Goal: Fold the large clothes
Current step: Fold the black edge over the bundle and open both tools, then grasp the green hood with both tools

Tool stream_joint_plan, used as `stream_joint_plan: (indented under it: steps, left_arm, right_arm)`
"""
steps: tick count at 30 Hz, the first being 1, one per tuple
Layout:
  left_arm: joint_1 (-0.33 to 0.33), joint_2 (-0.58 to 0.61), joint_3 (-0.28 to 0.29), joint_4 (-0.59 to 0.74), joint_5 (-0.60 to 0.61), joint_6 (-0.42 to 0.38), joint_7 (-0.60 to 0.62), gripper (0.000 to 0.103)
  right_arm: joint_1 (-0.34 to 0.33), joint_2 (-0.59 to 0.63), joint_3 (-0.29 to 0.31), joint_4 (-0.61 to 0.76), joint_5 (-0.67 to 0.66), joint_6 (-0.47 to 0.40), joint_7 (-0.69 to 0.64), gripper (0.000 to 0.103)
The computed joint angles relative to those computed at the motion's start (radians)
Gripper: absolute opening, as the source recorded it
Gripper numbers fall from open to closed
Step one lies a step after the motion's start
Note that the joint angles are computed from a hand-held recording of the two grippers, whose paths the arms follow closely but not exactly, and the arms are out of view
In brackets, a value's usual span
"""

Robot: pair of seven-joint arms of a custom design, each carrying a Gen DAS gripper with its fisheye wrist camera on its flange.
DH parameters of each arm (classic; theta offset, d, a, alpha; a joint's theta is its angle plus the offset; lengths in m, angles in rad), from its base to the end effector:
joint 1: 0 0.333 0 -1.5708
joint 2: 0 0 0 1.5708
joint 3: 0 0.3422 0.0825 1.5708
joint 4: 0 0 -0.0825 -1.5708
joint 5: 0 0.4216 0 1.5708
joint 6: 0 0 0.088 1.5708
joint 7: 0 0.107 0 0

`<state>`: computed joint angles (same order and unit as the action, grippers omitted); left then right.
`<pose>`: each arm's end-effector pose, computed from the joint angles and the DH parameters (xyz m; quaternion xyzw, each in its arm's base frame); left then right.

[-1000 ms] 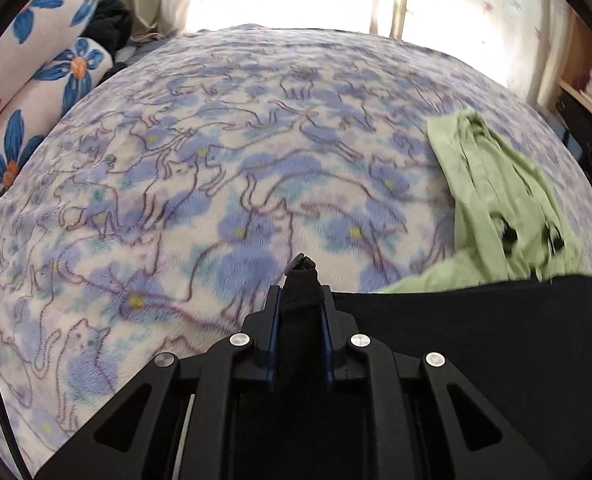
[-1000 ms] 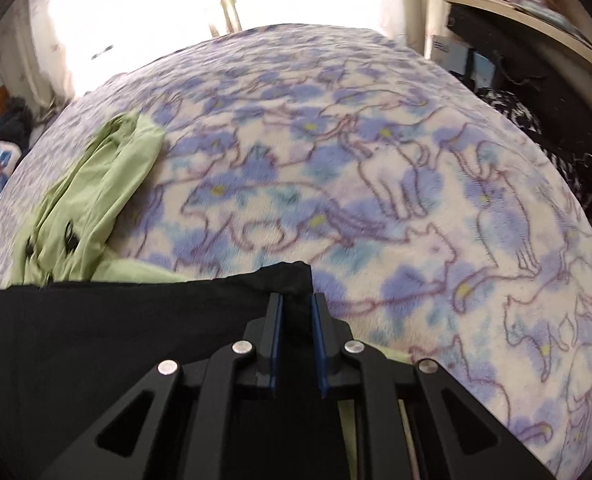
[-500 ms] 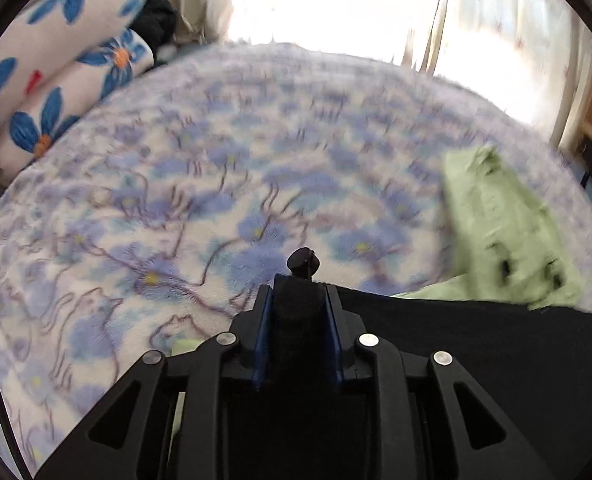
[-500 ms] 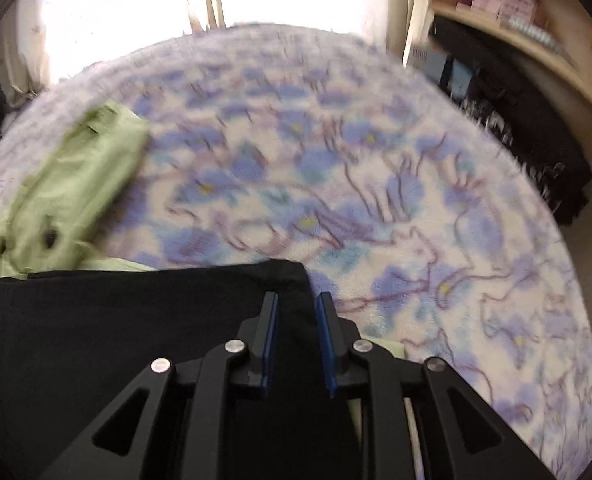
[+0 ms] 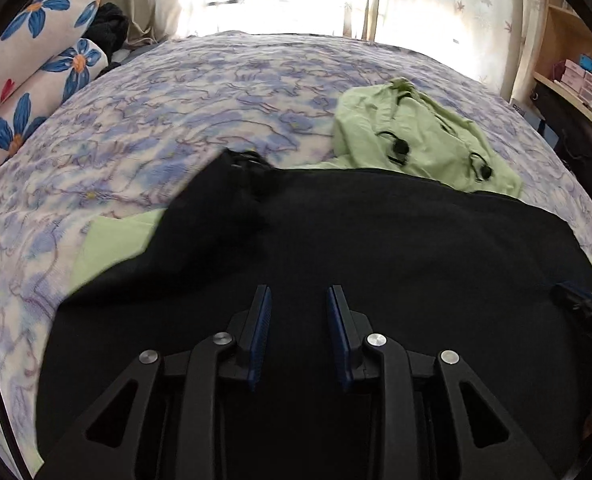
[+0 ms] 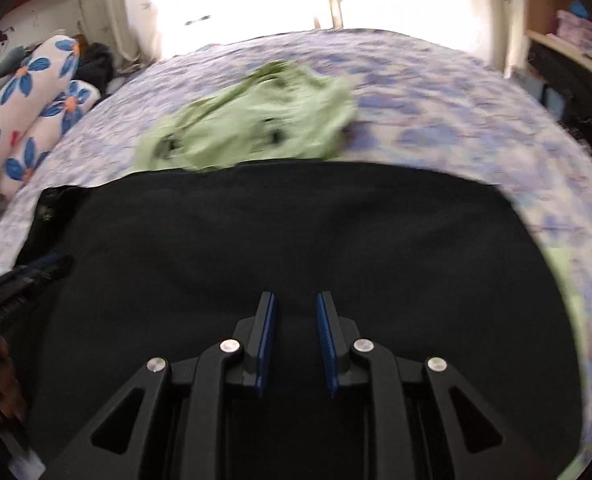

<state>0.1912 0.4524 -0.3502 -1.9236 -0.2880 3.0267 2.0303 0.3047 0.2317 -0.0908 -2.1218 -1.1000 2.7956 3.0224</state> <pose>0.7052 -0.0670 0.3377 -0.5732 0.7438 -0.2920 0.1812 0.6000 0.1742 0.3309 -0.5748 0.7432 -0.2804 0.1965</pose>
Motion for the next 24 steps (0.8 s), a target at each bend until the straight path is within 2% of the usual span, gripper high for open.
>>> stream_joint_plan:
  steps: [1, 2, 3, 4, 5, 7, 9, 12, 15, 18, 21, 22, 24]
  left_arm:
    - [-0.043, 0.005, 0.057, 0.012, 0.029, 0.002, -0.035, 0.028]
    - [-0.075, 0.011, 0.102, 0.025, 0.055, -0.001, -0.068, 0.028]
    - [-0.075, 0.020, 0.112, 0.041, 0.064, -0.013, -0.083, 0.028]
    - [-0.049, 0.032, 0.095, 0.059, 0.054, -0.030, -0.084, 0.029]
    - [-0.017, 0.042, 0.067, 0.073, 0.037, -0.044, -0.072, 0.029]
    - [0.002, 0.057, 0.060, 0.101, 0.025, -0.073, -0.073, 0.029]
    - [0.011, 0.062, 0.056, 0.116, 0.018, -0.098, -0.063, 0.029]
    - [-0.034, 0.057, 0.105, 0.130, 0.051, -0.129, -0.088, 0.030]
    - [-0.071, 0.049, 0.145, 0.147, 0.089, -0.173, -0.123, 0.040]
    - [-0.071, 0.043, 0.142, 0.172, 0.087, -0.218, -0.127, 0.047]
    - [-0.091, 0.055, 0.158, 0.225, 0.108, -0.242, -0.136, 0.048]
    - [-0.110, 0.063, 0.177, 0.247, 0.131, -0.243, -0.153, 0.048]
    - [-0.176, 0.090, 0.250, 0.309, 0.216, -0.234, -0.230, 0.049]
  right_arm:
    - [0.008, -0.017, -0.010, -0.013, -0.020, -0.054, 0.014, 0.019]
    - [0.014, -0.034, -0.016, -0.024, -0.044, -0.143, 0.030, 0.021]
    - [0.006, -0.054, -0.018, -0.045, -0.056, -0.215, 0.043, 0.021]
    - [-0.013, -0.065, -0.014, -0.062, -0.050, -0.234, 0.047, 0.021]
    - [-0.042, -0.092, -0.019, -0.101, -0.058, -0.220, 0.077, 0.021]
    - [-0.084, -0.128, -0.014, -0.142, -0.068, -0.205, 0.110, 0.021]
    - [-0.110, -0.148, 0.007, -0.157, -0.053, -0.241, 0.102, 0.021]
    - [-0.132, -0.145, 0.032, -0.153, -0.028, -0.257, 0.074, 0.022]
    - [-0.138, -0.132, 0.047, -0.124, 0.037, -0.291, 0.013, 0.024]
    - [-0.153, -0.142, 0.049, -0.125, 0.131, -0.231, -0.046, 0.024]
    - [-0.156, -0.133, 0.053, -0.101, 0.218, -0.203, -0.114, 0.024]
    - [-0.156, -0.127, 0.052, -0.088, 0.236, -0.194, -0.133, 0.024]
    - [-0.151, -0.111, 0.049, -0.049, 0.263, -0.188, -0.168, 0.024]
